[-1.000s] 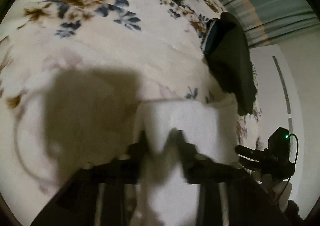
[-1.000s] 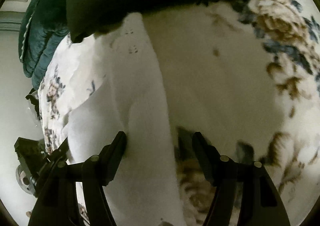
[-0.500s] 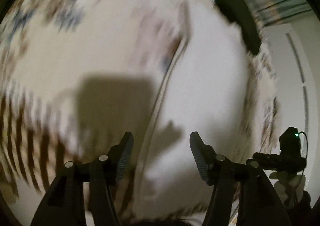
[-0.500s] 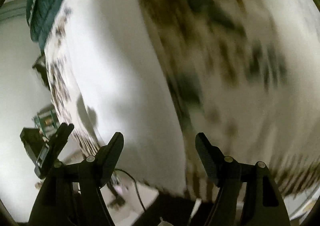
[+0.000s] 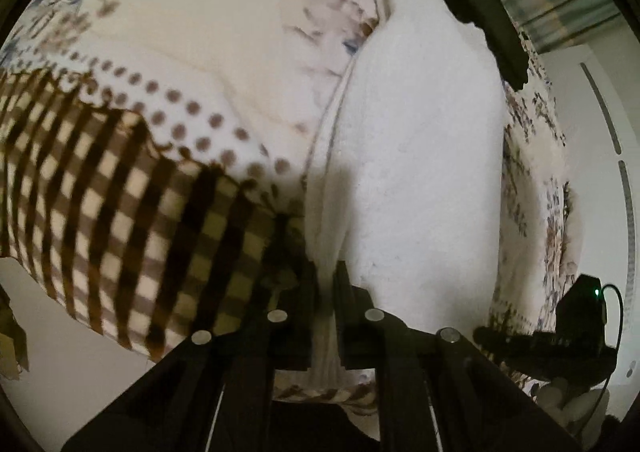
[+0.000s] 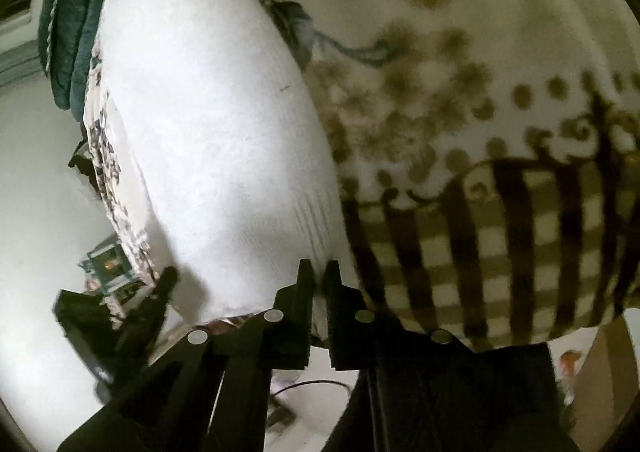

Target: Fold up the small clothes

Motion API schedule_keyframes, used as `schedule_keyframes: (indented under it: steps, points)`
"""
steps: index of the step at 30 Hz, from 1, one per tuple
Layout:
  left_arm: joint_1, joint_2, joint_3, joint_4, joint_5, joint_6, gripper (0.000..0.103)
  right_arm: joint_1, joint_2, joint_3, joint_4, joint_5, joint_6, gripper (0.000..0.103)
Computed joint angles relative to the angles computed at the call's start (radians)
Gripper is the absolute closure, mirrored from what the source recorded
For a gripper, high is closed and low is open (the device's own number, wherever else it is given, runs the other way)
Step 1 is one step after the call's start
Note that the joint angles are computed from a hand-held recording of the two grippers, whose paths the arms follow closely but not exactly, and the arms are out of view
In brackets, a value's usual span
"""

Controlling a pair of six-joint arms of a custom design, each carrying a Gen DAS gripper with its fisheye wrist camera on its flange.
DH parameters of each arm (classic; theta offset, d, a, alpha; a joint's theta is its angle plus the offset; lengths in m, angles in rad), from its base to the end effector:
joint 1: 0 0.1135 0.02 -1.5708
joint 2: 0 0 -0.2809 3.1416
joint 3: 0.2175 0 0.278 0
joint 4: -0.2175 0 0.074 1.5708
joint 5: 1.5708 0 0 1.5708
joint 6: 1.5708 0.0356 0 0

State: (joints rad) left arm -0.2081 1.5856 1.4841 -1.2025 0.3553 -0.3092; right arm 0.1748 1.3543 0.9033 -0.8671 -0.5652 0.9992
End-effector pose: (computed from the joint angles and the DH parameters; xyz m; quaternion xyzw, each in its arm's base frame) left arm 0.3190 -0.0800 0.3230 -0.0258 0.9755 -0.2028 0.0818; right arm 0.2489 0.0633 0.2228 -0.3495 -0.8870 -0.2973 0.0525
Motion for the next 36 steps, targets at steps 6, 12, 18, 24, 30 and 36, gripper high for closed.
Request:
schedule_keyframes:
  steps: [6, 12, 18, 24, 30, 36]
  points:
    - [0.052, 0.031, -0.029, 0.007, 0.000, 0.086, 0.097, 0.140, -0.001, 0.039, -0.117, 0.077, -0.024, 0.100]
    - [0.111, 0.076, -0.070, 0.027, 0.124, 0.080, 0.090, 0.178, 0.147, 0.058, -0.028, 0.056, -0.051, 0.098]
    - [0.186, 0.037, -0.120, 0.041, 0.215, 0.097, 0.039, 0.102, 0.114, 0.024, 0.034, -0.044, -0.063, 0.040]
    - [0.108, 0.096, -0.155, 0.082, 0.290, 0.088, 0.042, 0.054, 0.164, -0.058, 0.245, -0.131, 0.025, 0.037]
    - [0.056, 0.059, -0.100, 0.061, 0.218, 0.063, 0.094, 0.060, 0.235, -0.124, 0.513, -0.219, 0.159, 0.084]
    - [0.088, 0.073, 0.064, -0.039, 0.302, 0.025, 0.094, 0.037, 0.145, -0.095, 0.554, -0.244, 0.265, 0.089]
